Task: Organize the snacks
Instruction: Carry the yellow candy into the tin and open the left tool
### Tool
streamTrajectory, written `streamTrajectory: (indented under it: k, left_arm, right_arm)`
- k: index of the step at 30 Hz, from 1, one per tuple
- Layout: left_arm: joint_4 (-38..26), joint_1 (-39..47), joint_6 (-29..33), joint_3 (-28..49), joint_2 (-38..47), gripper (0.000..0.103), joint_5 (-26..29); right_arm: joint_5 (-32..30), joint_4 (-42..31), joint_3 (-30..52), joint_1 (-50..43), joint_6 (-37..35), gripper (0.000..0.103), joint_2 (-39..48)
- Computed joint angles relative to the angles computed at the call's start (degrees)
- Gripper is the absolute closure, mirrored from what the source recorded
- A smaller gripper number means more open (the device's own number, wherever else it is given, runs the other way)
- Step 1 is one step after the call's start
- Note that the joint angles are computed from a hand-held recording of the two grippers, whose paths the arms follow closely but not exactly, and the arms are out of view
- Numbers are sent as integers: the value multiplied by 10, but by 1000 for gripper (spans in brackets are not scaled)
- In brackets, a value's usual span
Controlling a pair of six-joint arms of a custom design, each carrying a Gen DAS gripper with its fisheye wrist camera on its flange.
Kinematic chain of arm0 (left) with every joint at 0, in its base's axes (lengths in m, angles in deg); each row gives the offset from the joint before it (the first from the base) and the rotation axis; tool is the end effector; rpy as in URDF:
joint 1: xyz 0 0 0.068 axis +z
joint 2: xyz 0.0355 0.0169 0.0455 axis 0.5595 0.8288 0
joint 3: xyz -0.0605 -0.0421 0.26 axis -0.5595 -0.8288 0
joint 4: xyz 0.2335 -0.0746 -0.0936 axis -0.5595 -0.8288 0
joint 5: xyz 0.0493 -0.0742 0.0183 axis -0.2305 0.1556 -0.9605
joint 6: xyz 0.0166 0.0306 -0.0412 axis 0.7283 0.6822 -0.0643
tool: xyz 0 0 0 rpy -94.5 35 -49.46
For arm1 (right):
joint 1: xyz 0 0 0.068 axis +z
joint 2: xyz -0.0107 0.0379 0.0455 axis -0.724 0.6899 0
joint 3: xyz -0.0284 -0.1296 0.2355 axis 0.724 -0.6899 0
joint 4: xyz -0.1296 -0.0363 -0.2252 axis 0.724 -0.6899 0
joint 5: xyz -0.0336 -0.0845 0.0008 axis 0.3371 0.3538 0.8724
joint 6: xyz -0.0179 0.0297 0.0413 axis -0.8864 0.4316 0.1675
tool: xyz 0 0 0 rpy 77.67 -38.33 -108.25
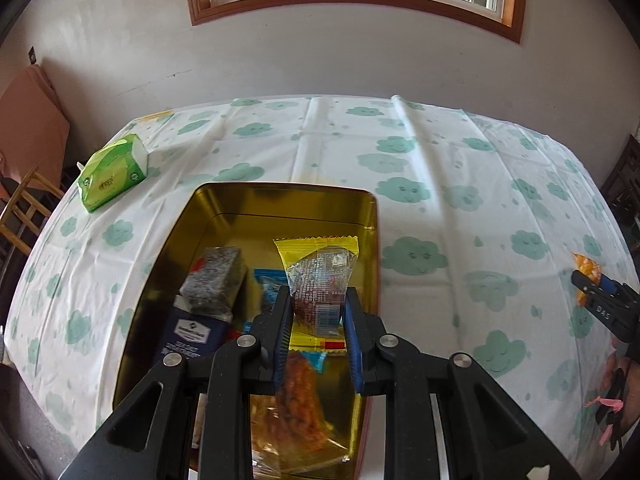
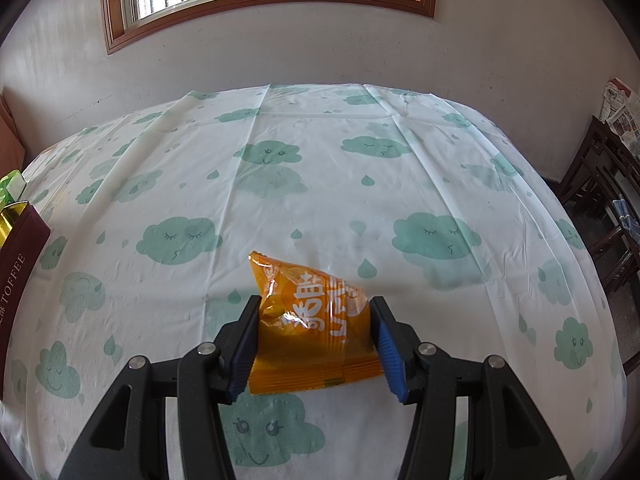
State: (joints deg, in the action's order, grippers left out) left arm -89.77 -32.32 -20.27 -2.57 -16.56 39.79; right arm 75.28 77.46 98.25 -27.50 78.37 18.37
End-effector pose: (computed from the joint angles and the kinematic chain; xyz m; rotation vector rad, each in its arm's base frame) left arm 0.0869 -0.1451 0.2187 -0.5204 2.4552 0.2062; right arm 0.2429 0.0794 0.1332 -0.3749 2.4429 0.0237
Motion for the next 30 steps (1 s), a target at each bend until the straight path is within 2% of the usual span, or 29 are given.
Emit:
streamTrajectory:
  k: [9,18,30]
  left_arm:
    - [12,58,38,-63,-59,82,17]
    - [71,121,105,-126,-93,82,48]
    - [89,155,145,-140,-85,81,59]
  right_arm:
    - [-2,0,0,-1,0,48,0]
    - [-3,1,0,-2,-1,48,1]
    - [-11,0,1,-4,-1,48,1]
